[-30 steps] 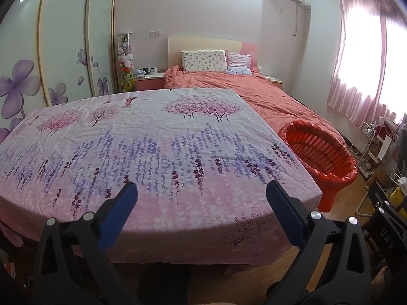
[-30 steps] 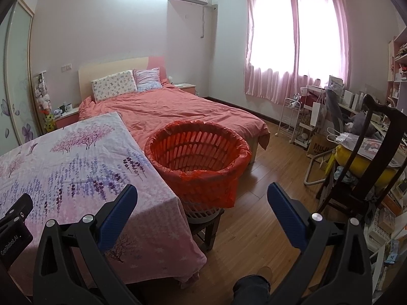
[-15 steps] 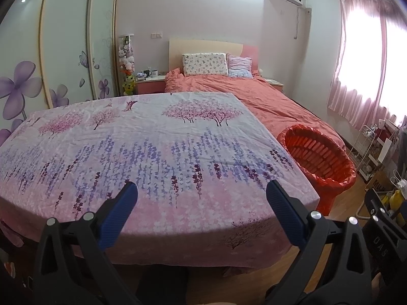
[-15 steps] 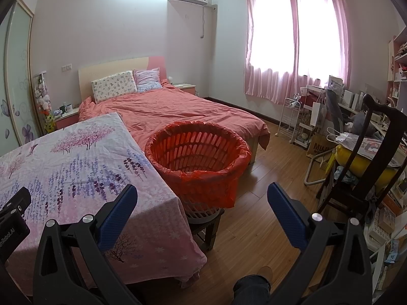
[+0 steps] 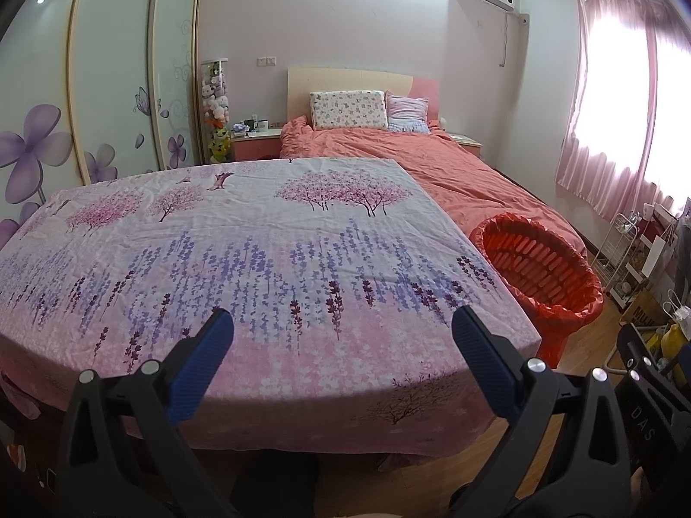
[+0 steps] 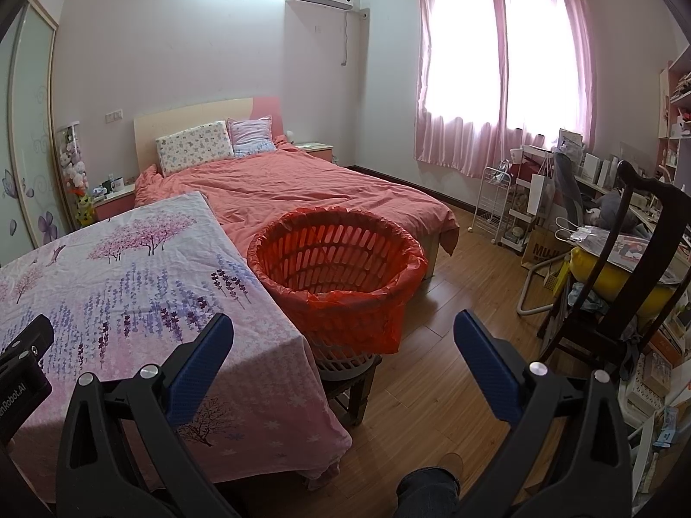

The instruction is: Collect trash

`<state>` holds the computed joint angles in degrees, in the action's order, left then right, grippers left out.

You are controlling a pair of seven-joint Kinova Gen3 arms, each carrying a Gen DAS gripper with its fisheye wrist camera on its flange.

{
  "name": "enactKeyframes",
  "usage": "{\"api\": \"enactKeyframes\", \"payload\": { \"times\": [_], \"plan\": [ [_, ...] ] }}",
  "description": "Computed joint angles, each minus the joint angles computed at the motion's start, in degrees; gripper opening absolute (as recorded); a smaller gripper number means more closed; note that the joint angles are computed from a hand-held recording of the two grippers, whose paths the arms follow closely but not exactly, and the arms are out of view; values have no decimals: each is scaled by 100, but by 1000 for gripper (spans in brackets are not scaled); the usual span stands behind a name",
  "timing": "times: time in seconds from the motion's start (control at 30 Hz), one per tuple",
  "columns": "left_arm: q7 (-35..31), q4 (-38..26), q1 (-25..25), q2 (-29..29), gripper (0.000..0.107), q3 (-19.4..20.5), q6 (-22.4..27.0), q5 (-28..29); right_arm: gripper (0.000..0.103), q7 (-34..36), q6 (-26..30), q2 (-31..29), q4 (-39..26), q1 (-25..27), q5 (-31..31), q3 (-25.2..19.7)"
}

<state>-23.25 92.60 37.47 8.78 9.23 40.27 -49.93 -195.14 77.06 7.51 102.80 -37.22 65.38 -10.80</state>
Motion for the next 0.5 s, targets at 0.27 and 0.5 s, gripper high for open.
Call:
{"api": "enactKeyframes", "payload": {
  "times": [0.27, 0.5],
  "plan": [
    [-24, -39, 25, 6, 99, 15, 35, -16, 101, 4, 1, 5, -8, -2, -6, 2],
    [-28, -62, 67, 20, 99, 22, 69, -47, 101, 8, -6, 0, -5, 3, -8, 3]
  ]
}}
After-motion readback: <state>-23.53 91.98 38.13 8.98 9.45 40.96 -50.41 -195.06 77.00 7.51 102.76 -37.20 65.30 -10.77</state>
